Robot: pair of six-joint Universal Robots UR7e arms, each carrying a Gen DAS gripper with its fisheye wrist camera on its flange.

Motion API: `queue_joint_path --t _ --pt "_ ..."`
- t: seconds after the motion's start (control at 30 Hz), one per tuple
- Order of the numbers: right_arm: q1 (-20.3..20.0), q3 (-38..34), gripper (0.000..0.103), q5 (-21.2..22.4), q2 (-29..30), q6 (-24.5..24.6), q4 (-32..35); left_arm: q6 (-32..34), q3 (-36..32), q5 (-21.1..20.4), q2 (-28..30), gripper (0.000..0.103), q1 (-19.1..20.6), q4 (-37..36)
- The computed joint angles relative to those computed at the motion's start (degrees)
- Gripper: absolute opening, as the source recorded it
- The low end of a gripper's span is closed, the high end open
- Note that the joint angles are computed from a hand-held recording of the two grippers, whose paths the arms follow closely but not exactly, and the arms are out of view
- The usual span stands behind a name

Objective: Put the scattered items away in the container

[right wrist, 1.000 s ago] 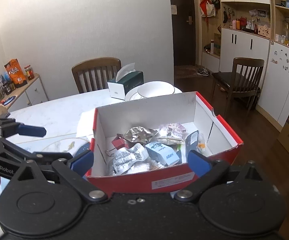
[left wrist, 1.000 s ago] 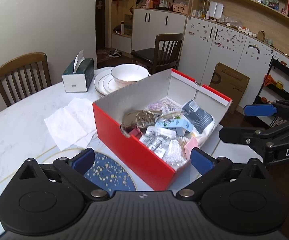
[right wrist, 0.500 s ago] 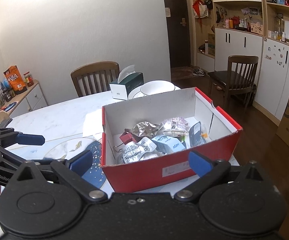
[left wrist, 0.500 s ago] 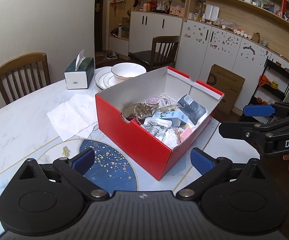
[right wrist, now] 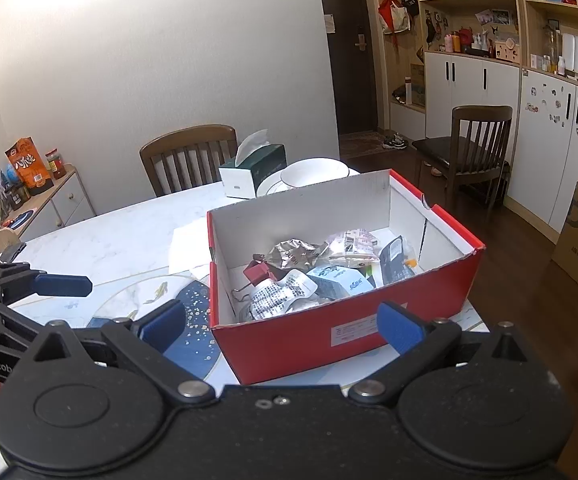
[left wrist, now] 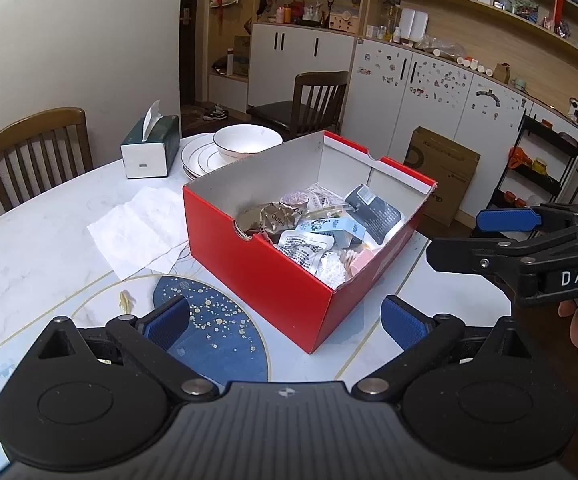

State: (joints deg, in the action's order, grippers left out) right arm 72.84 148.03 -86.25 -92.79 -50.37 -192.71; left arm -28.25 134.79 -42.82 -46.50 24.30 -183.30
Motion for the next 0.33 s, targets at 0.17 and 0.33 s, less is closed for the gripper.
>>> queue_joint_path --t 0.17,0.33 --pt "0.5 0.2 0.102 -0.5 0.2 0.4 -0.3 0.3 0.3 0.1 -0.2 0.102 -0.1 -0.3" --pt "0.7 0.2 0.102 -0.7 0.3 0.5 -0.3 0.0 0.9 0.3 -0.7 0.102 -0.2 -0.1"
